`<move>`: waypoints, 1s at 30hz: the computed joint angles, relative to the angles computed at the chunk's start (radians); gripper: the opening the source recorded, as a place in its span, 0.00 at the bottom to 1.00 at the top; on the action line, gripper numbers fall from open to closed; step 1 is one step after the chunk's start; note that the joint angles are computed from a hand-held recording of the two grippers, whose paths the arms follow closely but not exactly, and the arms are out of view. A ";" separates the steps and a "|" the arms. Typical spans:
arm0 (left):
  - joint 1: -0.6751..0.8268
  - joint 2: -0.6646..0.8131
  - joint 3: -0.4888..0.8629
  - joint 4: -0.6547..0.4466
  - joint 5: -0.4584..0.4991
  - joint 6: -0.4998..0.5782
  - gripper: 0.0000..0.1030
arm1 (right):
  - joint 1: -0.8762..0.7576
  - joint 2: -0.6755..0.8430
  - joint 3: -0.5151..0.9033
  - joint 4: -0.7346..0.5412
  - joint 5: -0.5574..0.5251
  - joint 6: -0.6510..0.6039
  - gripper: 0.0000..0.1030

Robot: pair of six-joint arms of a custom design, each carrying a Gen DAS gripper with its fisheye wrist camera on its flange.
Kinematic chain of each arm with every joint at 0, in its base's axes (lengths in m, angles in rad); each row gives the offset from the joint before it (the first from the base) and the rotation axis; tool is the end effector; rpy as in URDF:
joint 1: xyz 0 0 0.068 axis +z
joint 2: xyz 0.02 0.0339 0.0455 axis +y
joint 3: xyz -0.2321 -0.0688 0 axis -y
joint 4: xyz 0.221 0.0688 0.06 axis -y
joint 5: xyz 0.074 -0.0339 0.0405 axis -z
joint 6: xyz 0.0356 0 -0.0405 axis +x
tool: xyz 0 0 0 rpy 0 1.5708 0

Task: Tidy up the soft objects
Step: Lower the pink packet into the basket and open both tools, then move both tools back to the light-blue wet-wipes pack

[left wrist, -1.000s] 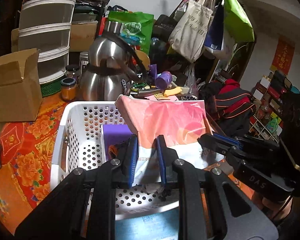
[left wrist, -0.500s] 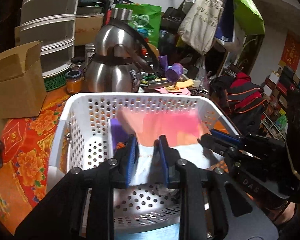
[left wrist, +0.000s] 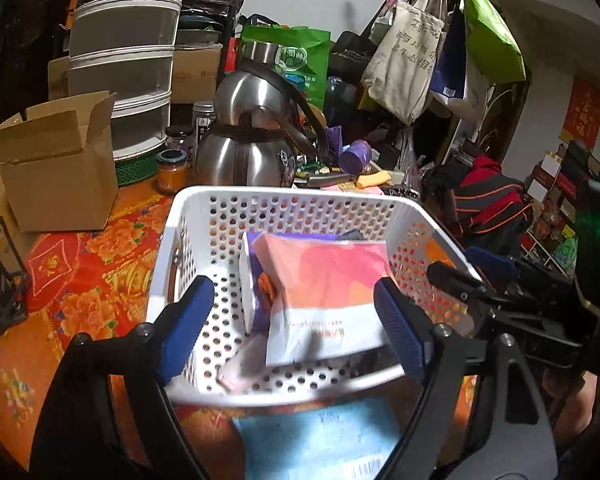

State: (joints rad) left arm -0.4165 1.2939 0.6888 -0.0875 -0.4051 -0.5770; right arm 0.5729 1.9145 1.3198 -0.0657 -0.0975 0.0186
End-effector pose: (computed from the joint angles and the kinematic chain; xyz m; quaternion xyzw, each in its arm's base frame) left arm 0.2385 -0.0902 0.1922 -0.1563 0.8769 -0.0384 0.4529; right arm 0.3354 0.2205 0.1908 -0.2661 0.8570 0.1699 0.4073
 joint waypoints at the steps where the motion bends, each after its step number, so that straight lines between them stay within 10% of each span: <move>1: -0.014 -0.023 -0.016 -0.008 -0.010 -0.007 0.78 | 0.004 -0.022 -0.028 0.010 0.003 -0.001 0.72; 20: -0.451 -0.485 -0.302 -0.367 -0.345 -0.350 0.79 | 0.030 -0.378 -0.503 0.202 0.021 0.034 0.73; 30: -0.926 -0.274 -0.295 -0.782 -0.498 -1.124 0.81 | 0.034 -0.529 -0.821 0.271 -0.018 0.085 0.73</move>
